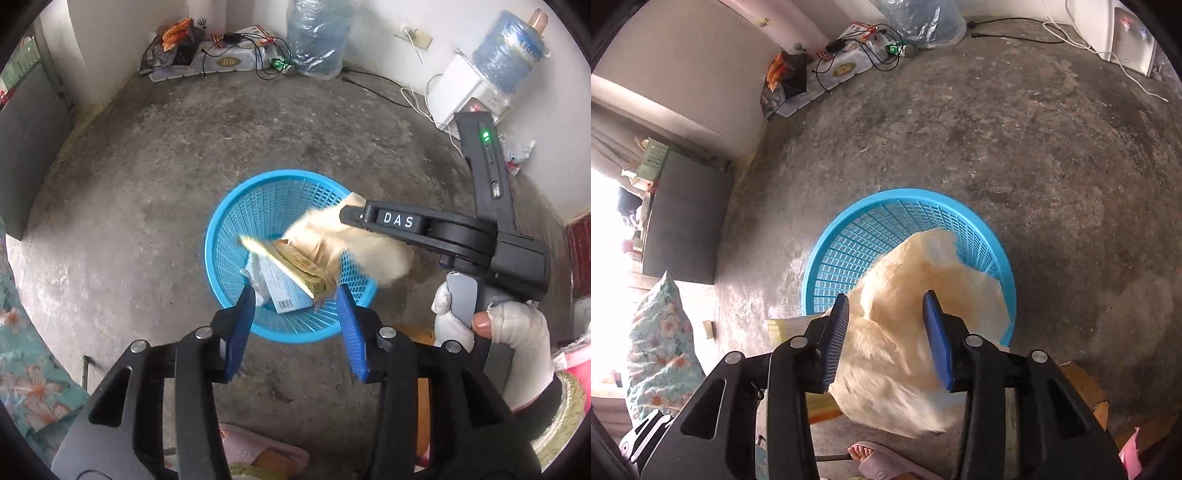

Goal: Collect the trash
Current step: 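Open both tools to drop the bag and tissue into the wastebasket, then move both tools back over the bed toward the chip bags and bottle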

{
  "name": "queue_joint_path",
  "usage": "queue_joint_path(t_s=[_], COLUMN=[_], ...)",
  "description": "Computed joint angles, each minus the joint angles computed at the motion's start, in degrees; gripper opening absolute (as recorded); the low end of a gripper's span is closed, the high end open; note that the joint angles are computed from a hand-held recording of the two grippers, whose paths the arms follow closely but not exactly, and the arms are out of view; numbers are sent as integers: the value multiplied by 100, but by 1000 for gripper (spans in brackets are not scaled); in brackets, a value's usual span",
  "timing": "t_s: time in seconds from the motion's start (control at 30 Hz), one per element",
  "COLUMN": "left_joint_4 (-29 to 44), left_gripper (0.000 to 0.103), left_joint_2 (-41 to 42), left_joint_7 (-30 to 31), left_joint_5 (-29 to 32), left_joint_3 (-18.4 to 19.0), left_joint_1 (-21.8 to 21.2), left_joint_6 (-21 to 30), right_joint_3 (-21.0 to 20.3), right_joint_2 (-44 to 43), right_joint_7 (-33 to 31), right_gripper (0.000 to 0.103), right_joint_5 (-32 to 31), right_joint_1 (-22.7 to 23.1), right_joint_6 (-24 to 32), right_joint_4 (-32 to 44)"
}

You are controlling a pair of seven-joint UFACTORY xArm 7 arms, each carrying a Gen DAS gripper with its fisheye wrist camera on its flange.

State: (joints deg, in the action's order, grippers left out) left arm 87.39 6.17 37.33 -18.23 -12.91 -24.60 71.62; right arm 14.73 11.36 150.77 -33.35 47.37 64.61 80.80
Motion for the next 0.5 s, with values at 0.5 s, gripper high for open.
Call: queue_joint_path(t_s=[0.5], left_joint_4=[1786], left_gripper=[51], left_joint_2=[-206], left_joint_7=[596], left_joint_5=[-1466], left_joint_3=[576], left_joint_1=[1114], left_joint_6=[1603], right_joint_3=[-84], right_joint_2=[975], right_joint_7=[-713], right_gripper=[56], right_joint_5=[-1305], right_joint_1=[1154], right_joint_6=[2079], right_joint_4=[2464])
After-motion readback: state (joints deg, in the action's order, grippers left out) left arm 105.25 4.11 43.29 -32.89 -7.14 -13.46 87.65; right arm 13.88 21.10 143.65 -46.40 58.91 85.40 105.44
